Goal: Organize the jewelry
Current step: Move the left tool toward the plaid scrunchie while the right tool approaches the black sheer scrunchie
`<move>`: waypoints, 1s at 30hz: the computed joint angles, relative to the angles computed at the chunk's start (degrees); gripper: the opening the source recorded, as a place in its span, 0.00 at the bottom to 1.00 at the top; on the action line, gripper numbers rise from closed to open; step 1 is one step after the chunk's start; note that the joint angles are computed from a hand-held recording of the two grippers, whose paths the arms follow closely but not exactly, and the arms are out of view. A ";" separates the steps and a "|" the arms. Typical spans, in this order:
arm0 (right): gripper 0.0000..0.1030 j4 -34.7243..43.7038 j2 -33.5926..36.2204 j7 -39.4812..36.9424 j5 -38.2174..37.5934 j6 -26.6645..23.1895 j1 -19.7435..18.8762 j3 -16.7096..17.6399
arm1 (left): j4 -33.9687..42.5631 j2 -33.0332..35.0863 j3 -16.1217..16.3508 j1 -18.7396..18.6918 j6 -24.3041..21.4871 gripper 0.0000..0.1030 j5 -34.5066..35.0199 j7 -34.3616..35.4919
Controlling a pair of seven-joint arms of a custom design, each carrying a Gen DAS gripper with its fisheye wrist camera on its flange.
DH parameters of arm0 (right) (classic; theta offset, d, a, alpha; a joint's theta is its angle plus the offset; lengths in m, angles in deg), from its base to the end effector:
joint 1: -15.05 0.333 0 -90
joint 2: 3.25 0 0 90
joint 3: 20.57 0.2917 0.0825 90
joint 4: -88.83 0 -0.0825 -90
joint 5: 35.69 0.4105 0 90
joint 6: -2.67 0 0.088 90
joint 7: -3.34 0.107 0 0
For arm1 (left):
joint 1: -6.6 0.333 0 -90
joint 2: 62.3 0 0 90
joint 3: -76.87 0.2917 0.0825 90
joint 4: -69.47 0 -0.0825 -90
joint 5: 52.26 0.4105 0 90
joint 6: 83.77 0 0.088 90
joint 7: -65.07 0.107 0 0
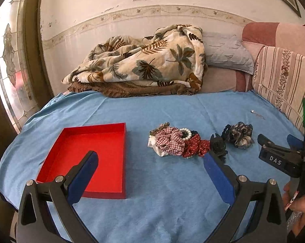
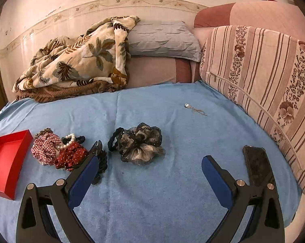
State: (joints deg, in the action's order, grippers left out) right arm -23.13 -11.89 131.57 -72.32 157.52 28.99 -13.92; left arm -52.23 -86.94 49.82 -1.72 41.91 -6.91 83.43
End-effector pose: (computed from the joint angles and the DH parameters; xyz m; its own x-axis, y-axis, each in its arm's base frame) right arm 0.5470 0.2317 0.6143 0.1020 -0.9901 0.0963 -0.5281 -0.1359 -0.8382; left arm 0.4145 -0.3025 0.6012 0.3243 -0.9424 -0.0816 -0.5324 -0.1106 -0.8392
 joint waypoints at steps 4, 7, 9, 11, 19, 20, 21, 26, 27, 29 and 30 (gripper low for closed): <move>1.00 -0.28 -0.22 0.73 -0.55 0.47 -0.15 0.17 | -0.44 -0.30 0.28 -0.03 0.07 1.00 -0.51 0.07; 1.00 -0.29 -0.19 1.22 -1.70 0.63 -0.26 0.38 | -0.53 -0.23 0.26 0.01 -0.01 1.00 -0.73 0.09; 1.00 -0.06 0.01 1.20 -1.91 0.51 -0.19 0.42 | -0.40 -0.02 0.23 0.01 -0.17 1.00 -0.85 0.16; 1.00 -0.01 0.15 0.51 -1.30 0.50 0.03 0.25 | -0.47 0.14 0.44 -0.09 -0.13 1.00 -1.24 0.36; 1.00 0.22 0.85 -1.26 0.74 0.28 0.51 -0.11 | -0.86 1.05 1.61 -0.28 0.45 1.00 -3.71 1.03; 1.00 0.31 0.95 -1.34 0.84 0.27 0.53 -0.13 | -0.84 1.20 1.69 -0.22 0.33 1.00 -3.89 1.11; 1.00 0.31 0.98 -1.43 0.99 0.34 0.56 -0.17 | -0.83 1.37 1.80 -0.14 0.12 1.00 -4.05 1.21; 1.00 0.67 1.47 -3.45 4.06 -0.06 1.00 -0.61 | -1.22 1.51 2.21 0.41 -0.79 1.00 -3.48 0.76; 1.00 0.89 1.67 -4.13 4.91 -0.34 1.11 -0.73 | -1.47 1.34 2.42 0.49 -0.84 1.00 -3.45 0.85; 1.00 1.19 1.94 -4.94 5.88 -0.80 1.16 -0.89 | -1.83 1.02 2.77 0.70 -0.84 1.00 -3.48 0.97; 1.00 1.31 2.03 -5.32 6.36 -0.93 1.19 -0.97 | -2.09 0.80 3.02 0.86 -0.75 1.00 -3.59 1.02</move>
